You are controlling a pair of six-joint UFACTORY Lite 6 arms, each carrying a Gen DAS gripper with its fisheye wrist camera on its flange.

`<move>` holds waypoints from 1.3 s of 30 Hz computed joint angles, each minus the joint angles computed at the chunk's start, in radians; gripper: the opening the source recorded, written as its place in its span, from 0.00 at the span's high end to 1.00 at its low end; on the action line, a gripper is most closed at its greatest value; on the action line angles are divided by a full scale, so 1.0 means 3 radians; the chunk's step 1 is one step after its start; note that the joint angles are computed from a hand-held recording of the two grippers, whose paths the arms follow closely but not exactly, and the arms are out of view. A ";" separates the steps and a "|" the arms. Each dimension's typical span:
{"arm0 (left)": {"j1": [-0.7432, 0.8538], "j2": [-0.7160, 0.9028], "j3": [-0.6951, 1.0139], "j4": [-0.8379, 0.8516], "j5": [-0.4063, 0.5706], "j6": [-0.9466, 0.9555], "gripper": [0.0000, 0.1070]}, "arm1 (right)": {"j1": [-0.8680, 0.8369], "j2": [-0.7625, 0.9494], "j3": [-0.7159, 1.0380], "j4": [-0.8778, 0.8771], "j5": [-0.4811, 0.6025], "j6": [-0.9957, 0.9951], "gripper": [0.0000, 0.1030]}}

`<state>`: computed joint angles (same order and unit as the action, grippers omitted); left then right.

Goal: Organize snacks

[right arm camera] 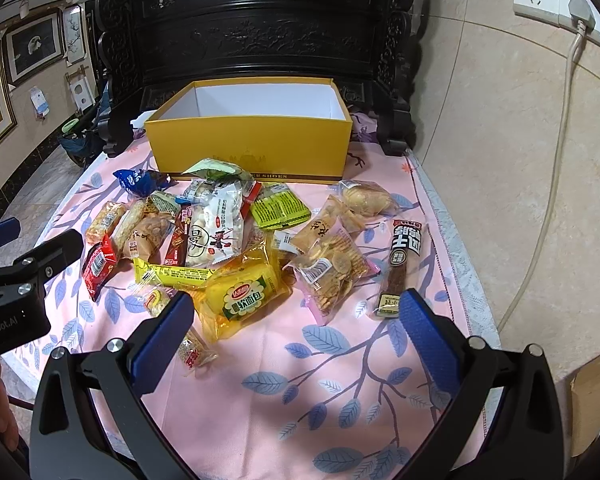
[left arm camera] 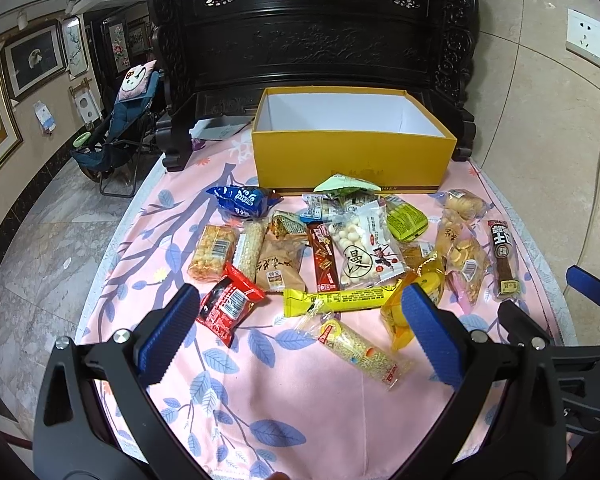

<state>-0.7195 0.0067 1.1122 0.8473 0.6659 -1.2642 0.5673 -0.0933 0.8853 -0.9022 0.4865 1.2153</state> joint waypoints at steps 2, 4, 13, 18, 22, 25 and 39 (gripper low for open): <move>0.0014 -0.0012 -0.0006 -0.0018 -0.0006 0.0016 0.06 | 0.0003 0.0008 0.0004 -0.0005 -0.0001 0.0006 0.01; 0.0024 -0.0015 -0.0011 -0.0024 -0.0013 0.0020 0.06 | 0.0005 0.0014 0.0007 -0.0005 -0.0002 0.0005 0.01; 0.0078 -0.0001 -0.0009 -0.0104 -0.0058 0.0107 0.06 | 0.0024 0.0050 0.0018 -0.0021 -0.0013 0.0029 0.01; 0.0077 0.0000 -0.0009 -0.0101 -0.0058 0.0106 0.06 | -0.0011 0.0064 0.0043 0.0064 -0.0025 -0.0081 0.01; 0.0093 -0.0002 -0.0011 -0.0123 -0.0071 0.0128 0.06 | 0.0008 0.0067 0.0034 0.0052 -0.0018 -0.0055 0.01; 0.0097 -0.0004 -0.0018 -0.0120 -0.0077 0.0127 0.06 | 0.0008 0.0072 0.0039 0.0066 -0.0020 -0.0060 0.01; 0.0102 -0.0006 -0.0026 -0.0127 -0.0085 0.0136 0.06 | 0.0003 0.0076 0.0046 0.0111 -0.0022 -0.0097 0.01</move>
<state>-0.6889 0.0048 1.1044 0.8091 0.6405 -1.2233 0.5683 -0.0706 0.8990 -0.8688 0.4798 1.1861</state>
